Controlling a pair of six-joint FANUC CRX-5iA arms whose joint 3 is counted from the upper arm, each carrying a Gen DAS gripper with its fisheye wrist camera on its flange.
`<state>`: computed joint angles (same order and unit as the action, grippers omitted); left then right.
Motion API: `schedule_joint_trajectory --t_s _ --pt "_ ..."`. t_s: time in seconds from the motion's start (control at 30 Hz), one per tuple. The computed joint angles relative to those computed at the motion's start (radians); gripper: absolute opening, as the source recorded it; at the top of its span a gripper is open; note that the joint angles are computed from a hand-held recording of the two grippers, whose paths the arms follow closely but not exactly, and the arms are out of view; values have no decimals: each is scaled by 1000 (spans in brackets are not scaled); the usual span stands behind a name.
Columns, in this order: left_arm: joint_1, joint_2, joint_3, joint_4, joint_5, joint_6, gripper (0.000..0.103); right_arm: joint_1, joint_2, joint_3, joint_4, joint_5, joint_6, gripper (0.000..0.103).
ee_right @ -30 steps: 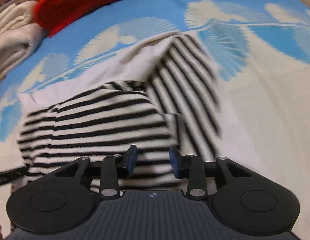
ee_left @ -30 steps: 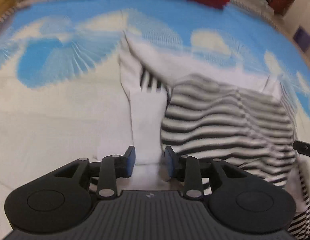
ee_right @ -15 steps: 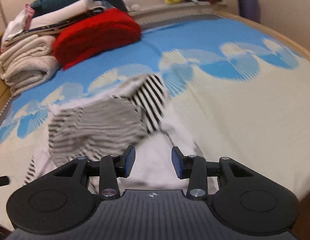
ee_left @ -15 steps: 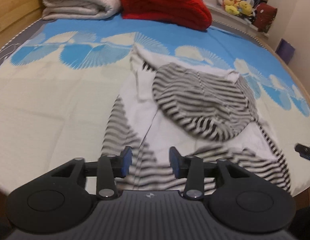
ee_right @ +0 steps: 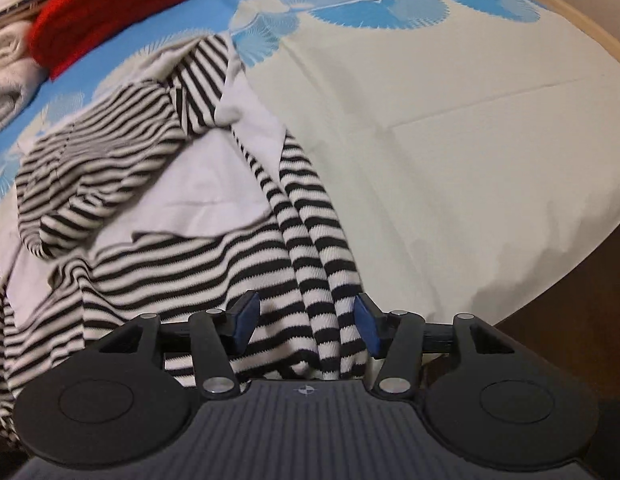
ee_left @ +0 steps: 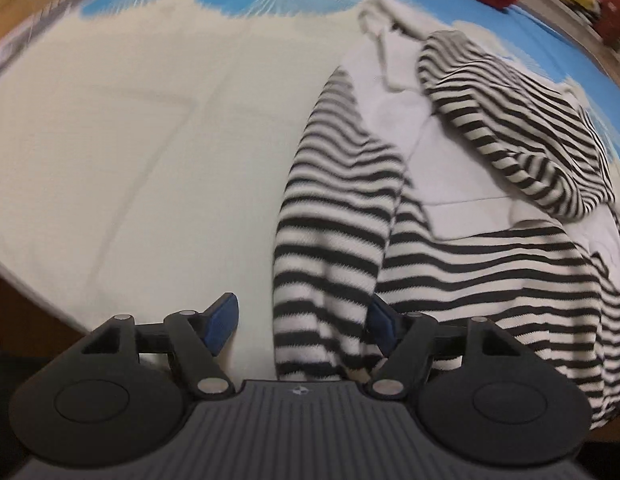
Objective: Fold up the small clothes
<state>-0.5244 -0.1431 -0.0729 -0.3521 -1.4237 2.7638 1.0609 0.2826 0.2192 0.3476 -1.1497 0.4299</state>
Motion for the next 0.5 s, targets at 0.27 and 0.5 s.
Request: schedule_joint_trajectory --t_s 0.27,0.5 --pt "-11 -19 -4 -11 41 -10 23 0 36 34 -28 -44 50 50" --pt "26 -49 -35 23 70 18 46 4 32 21 4 -53 -2 20"
